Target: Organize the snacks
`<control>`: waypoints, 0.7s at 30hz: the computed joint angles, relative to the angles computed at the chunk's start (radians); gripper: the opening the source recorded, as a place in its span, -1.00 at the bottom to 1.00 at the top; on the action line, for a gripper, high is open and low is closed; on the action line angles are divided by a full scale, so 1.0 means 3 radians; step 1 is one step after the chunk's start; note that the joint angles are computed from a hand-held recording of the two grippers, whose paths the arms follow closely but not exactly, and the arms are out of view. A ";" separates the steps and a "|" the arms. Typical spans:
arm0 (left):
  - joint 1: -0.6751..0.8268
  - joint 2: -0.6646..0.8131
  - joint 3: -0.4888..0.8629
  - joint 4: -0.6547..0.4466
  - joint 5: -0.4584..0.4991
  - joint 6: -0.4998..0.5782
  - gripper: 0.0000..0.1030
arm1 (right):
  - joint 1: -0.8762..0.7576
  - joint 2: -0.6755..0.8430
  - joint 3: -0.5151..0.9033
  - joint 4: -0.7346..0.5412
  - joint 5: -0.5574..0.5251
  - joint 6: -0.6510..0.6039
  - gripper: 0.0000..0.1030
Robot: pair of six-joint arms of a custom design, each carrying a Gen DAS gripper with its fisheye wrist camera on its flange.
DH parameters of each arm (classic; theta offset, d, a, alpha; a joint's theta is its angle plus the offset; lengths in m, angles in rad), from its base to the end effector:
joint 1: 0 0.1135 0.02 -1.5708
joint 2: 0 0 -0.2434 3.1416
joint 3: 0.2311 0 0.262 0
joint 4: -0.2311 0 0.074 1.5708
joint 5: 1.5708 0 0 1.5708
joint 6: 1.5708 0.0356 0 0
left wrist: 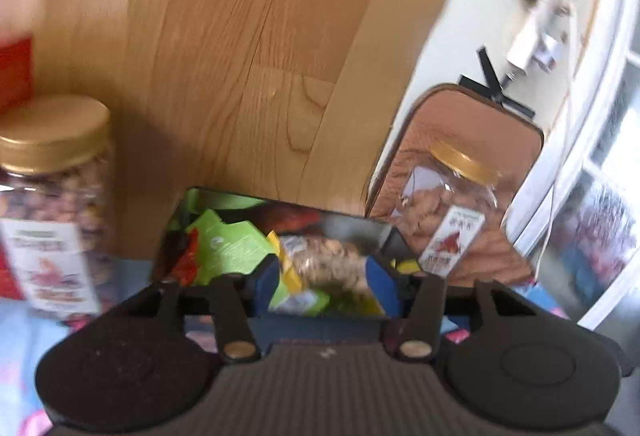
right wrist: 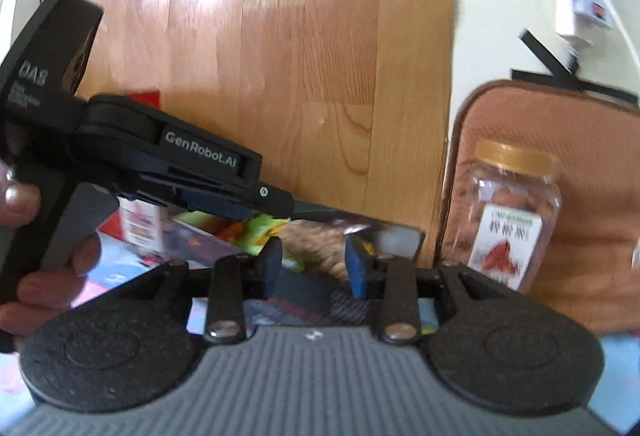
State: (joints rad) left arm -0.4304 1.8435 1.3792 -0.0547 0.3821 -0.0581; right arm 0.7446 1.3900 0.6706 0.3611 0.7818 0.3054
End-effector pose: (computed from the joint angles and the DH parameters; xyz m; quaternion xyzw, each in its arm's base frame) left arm 0.3883 -0.1929 0.2343 0.2508 0.8168 -0.2785 0.4385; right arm 0.2380 0.1852 0.1952 0.0464 0.7888 -0.0069 0.6128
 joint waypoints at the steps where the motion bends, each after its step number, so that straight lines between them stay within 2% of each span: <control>1: -0.0027 -0.0187 -0.0221 0.0033 -0.0107 0.0053 0.08 | 0.0140 -0.0094 -0.0057 -0.0089 0.0111 0.0187 -0.26; 5: -0.0056 -0.0801 -0.0952 0.0111 -0.0322 0.0163 0.12 | 0.0585 -0.0255 -0.0203 -0.0460 0.0487 0.0973 -0.19; 7: -0.0051 -0.1069 -0.1303 0.0158 -0.0366 0.0147 0.14 | 0.0845 -0.0265 -0.0177 -0.0895 0.0722 0.1544 -0.19; 9: -0.0012 -0.1328 -0.1637 0.0187 -0.0389 0.0100 0.26 | 0.1060 -0.0227 -0.0105 -0.1335 0.0837 0.2160 -0.18; 10: 0.0007 -0.1452 -0.1791 0.0210 -0.0402 0.0081 0.32 | 0.1092 -0.0202 -0.0098 -0.1398 0.0810 0.2314 -0.18; 11: 0.0021 -0.1597 -0.1964 0.0249 -0.0446 0.0075 0.48 | 0.1208 -0.0173 -0.0049 -0.1603 0.0857 0.2568 -0.18; 12: 0.0028 -0.1736 -0.2119 0.0291 -0.0503 0.0078 0.60 | 0.1274 -0.0134 -0.0014 -0.1721 0.0889 0.2708 -0.18; 16: 0.0046 -0.2227 -0.2570 0.0306 -0.0621 0.0130 0.70 | 0.1619 0.0059 0.0254 -0.2322 0.1094 0.3263 -0.17; 19: 0.0049 -0.2600 -0.2831 0.0250 -0.0687 0.0161 0.98 | 0.1819 0.0214 0.0443 -0.2734 0.1246 0.3721 0.01; 21: 0.0033 -0.2857 -0.2993 0.0211 -0.0762 0.0208 1.00 | 0.1942 0.0322 0.0584 -0.3027 0.1335 0.4042 0.07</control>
State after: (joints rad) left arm -0.4204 0.9863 0.4812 0.0085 0.1536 0.0044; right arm 1.3271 1.4865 0.8458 -0.5470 1.1822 1.5180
